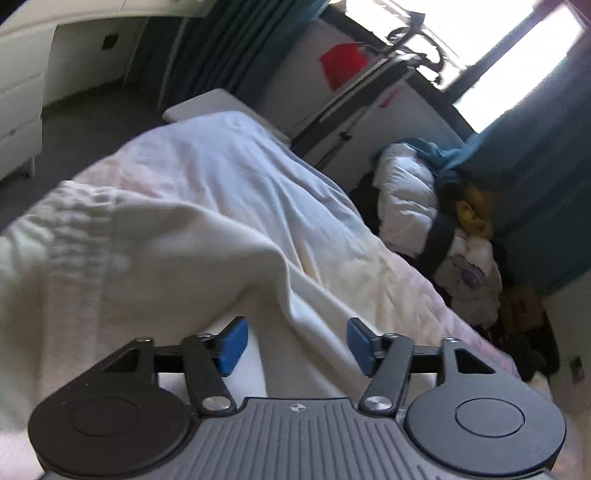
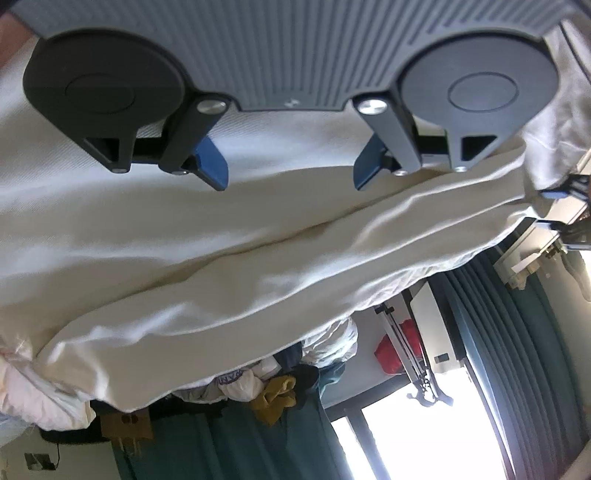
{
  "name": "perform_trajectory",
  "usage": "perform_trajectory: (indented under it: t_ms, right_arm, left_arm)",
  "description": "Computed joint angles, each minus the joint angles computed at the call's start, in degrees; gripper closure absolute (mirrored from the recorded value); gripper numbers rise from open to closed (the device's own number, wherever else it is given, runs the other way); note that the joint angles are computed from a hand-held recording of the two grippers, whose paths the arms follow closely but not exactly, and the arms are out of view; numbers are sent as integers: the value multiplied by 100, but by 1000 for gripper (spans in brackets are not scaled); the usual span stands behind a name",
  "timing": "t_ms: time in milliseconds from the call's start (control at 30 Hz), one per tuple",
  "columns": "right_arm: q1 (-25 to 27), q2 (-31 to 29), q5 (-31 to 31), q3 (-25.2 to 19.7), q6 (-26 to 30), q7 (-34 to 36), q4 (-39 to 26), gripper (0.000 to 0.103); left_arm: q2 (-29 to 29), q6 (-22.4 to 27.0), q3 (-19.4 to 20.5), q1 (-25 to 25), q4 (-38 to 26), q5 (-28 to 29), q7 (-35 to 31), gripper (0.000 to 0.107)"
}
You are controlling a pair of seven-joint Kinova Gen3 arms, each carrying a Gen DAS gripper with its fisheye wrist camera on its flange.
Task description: Fold clothes
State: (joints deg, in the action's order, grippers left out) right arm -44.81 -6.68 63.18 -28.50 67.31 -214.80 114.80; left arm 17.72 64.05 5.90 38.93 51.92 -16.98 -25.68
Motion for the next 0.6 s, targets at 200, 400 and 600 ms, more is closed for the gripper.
perform_trajectory:
  t_ms: [200,400,600]
  right_arm:
    - [-113,-129,59,-211,483,167,-83,27]
    - [-164,-264,40,-453,1013,116,-147,27]
    - [-19,-584,-355,-624,1373,106,-317,27]
  left_arm:
    - [-1113,-57,723,140,1187,-334,871,29]
    - [-1896,293,1577,-36,1901,-486,2266,26]
    - [-2428,344,1769,-62,2563,-278,3420,23]
